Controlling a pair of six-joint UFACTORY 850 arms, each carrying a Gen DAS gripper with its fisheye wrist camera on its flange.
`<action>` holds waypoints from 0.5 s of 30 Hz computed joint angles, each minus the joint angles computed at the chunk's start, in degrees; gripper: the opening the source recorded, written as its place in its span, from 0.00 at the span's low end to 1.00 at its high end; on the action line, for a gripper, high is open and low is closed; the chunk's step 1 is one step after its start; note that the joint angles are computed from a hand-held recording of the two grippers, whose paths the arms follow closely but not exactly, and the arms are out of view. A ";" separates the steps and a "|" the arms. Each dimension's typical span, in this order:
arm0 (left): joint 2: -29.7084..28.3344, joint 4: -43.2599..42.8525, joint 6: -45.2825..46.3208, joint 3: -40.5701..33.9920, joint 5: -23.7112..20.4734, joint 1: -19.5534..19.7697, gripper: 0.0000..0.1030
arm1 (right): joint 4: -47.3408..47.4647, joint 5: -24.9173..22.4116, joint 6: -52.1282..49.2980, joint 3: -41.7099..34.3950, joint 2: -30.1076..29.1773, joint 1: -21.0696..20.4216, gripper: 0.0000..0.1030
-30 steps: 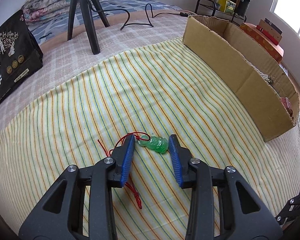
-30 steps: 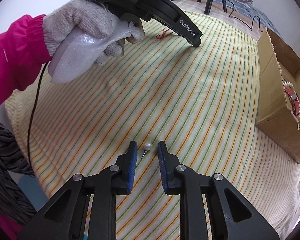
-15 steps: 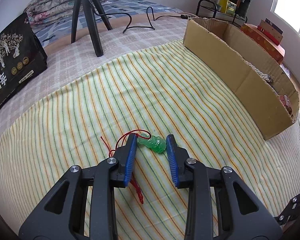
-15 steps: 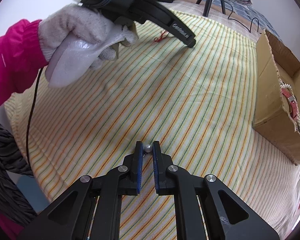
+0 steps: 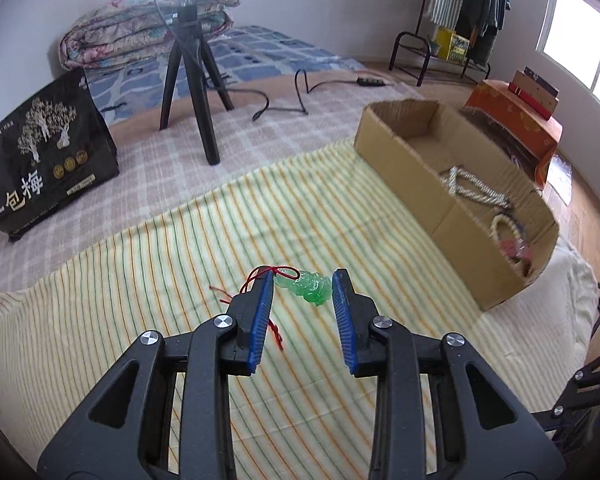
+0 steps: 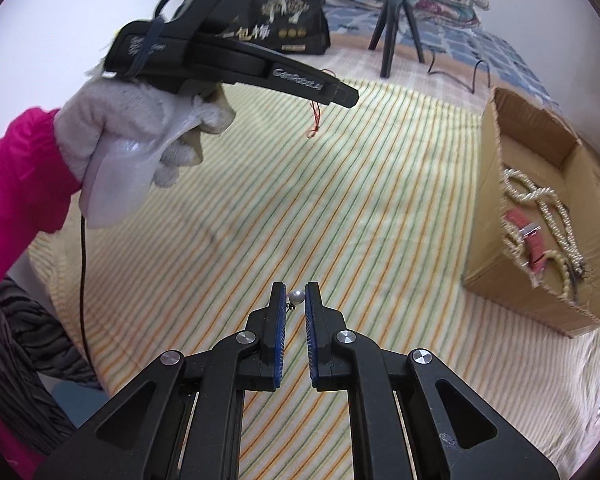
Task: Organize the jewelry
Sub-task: 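Carry jade pendant in left tool while right tool carries pearl bead to box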
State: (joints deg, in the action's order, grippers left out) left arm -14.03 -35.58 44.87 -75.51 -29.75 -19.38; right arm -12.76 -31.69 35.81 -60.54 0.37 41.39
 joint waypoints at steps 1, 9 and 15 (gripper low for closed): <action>0.29 -0.79 0.56 -0.10 -0.14 -0.06 0.29 | -0.47 0.15 0.56 0.11 0.41 -0.12 0.07; 1.84 -6.13 3.95 -1.20 -0.73 -1.19 0.29 | -4.15 2.06 3.77 0.07 3.01 -4.28 0.07; 2.02 -9.96 6.31 -2.86 -1.25 -2.52 0.29 | -8.41 2.08 8.46 0.90 5.41 -7.13 0.07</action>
